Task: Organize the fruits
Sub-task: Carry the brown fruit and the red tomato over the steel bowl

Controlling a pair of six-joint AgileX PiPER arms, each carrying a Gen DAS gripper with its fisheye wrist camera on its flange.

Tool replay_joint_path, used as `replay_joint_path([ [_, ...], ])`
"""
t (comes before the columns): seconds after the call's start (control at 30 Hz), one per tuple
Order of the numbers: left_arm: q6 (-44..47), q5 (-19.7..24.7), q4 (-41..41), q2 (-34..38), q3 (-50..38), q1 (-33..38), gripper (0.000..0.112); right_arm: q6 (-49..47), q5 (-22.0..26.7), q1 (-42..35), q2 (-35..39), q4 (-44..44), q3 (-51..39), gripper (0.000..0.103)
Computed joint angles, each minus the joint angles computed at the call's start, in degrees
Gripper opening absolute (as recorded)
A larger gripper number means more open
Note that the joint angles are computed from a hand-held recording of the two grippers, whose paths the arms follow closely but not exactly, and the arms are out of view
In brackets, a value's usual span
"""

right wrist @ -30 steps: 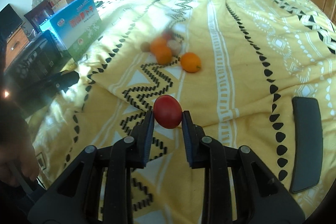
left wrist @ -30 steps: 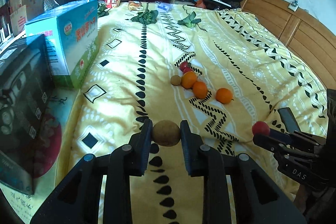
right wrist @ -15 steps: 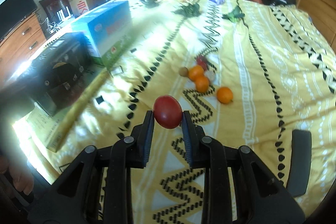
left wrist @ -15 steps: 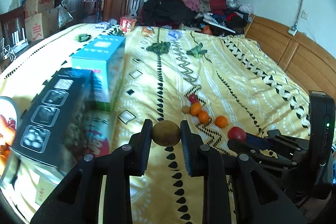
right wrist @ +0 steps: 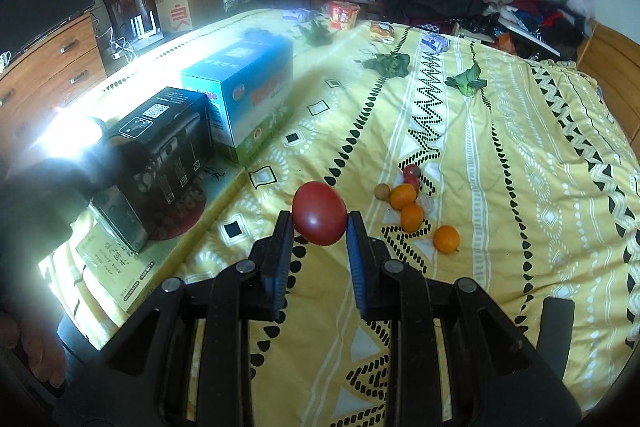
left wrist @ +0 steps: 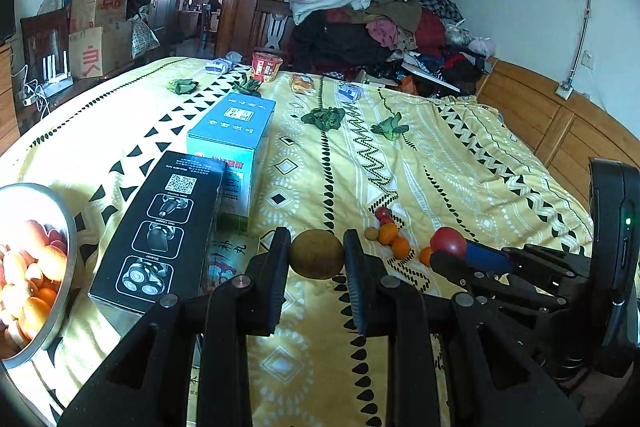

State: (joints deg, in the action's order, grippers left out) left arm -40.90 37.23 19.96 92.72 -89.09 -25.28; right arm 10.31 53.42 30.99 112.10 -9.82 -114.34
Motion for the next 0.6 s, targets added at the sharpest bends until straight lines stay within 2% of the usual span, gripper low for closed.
replay_joint_path([
  [0.6,-1.2,0.4,0.9,-3.1,1.5,0.7,0.027,-0.6,2.8,2.3,0.9,-1.1,-4.1,0.027],
])
